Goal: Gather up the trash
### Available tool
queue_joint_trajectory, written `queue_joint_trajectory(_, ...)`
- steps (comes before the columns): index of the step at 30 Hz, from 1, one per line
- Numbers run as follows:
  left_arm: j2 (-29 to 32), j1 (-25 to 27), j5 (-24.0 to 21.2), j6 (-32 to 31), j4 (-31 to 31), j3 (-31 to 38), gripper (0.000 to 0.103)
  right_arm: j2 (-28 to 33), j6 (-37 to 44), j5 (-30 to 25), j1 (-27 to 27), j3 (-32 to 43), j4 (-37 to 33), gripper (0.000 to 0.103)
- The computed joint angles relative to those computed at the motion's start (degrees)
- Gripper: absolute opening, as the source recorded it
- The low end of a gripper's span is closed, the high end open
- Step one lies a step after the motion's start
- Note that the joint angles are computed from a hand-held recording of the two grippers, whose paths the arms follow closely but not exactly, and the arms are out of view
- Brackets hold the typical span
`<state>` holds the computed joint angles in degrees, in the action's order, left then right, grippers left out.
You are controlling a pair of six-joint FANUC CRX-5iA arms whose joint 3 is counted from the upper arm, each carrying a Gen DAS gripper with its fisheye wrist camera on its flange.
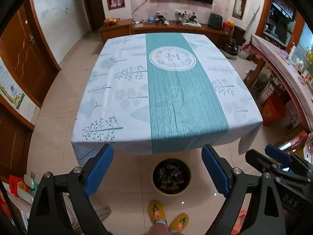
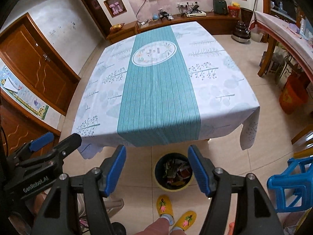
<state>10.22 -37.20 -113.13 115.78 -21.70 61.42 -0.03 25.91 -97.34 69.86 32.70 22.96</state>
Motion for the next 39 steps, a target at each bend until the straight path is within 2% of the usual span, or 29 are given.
queue_joint_trajectory(18,0.8,-1.0,0.0,1.2,-1.9,2.1,0.090,0.7,1.4,0.5,1.7,1.1,6.4,0.066)
queue_joint_trajectory(39,2.3,-1.6,-0.7,-1.7,-2.7,4.7,0.090,1.2,1.9,0.7,1.6,1.7,7.4,0.066)
